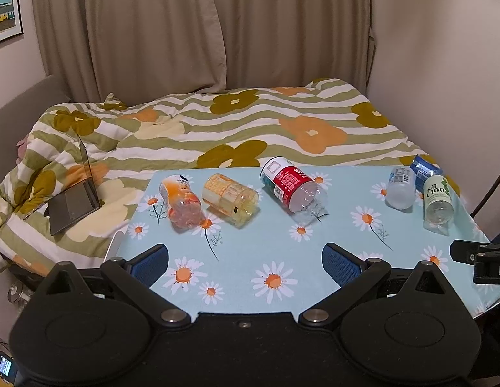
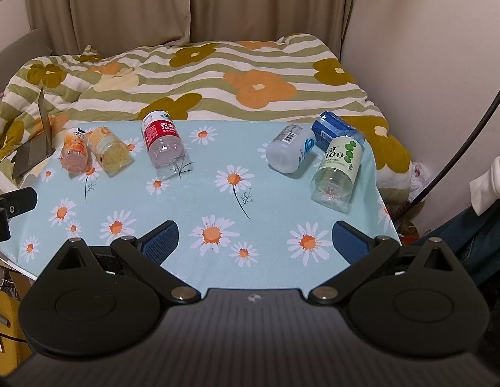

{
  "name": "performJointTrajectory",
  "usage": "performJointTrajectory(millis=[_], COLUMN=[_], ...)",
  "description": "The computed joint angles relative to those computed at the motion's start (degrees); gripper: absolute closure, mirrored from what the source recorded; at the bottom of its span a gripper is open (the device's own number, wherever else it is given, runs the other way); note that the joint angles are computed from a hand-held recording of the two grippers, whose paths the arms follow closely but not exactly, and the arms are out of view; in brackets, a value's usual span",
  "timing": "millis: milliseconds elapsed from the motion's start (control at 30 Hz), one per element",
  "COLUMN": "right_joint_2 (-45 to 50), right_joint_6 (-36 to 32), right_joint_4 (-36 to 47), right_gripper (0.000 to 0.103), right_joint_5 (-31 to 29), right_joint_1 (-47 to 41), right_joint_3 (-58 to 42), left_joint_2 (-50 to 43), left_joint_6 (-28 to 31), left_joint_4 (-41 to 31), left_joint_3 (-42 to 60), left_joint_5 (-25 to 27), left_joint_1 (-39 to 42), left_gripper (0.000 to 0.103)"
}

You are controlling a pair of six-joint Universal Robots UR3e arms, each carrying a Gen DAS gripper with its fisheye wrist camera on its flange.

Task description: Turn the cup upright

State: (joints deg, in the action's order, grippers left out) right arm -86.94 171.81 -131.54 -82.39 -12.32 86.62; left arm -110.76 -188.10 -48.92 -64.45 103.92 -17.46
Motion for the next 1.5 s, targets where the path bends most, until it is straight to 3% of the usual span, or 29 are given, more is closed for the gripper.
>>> performJointTrajectory(millis=[1000, 1300, 1500], right_joint_2=[-0.1, 0.3, 4.4], right_joint_6=[-0.5, -2.9, -5.1], right_joint_4=[-0.1, 5.5, 4.4], right_gripper=[0.0, 0.0, 0.0], right_joint_5=[0.7, 6.4, 11.0], right_joint_1=[-0.5, -3.5, -4.1], right_joint_3=[0.1, -4.6, -7.8], left_joint_2=[0.2, -3.8, -7.5], left_joint_6=[-0.3, -2.6, -4.5], left_joint_4=[-1.1, -8.7, -13.5], left_joint_3=[0.8, 10.9, 17.7], left_joint_5=[0.6, 3.8, 5.8], left_joint_1=[-0.1, -2.0, -1.0], left_gripper=[0.0, 0.0, 0.0])
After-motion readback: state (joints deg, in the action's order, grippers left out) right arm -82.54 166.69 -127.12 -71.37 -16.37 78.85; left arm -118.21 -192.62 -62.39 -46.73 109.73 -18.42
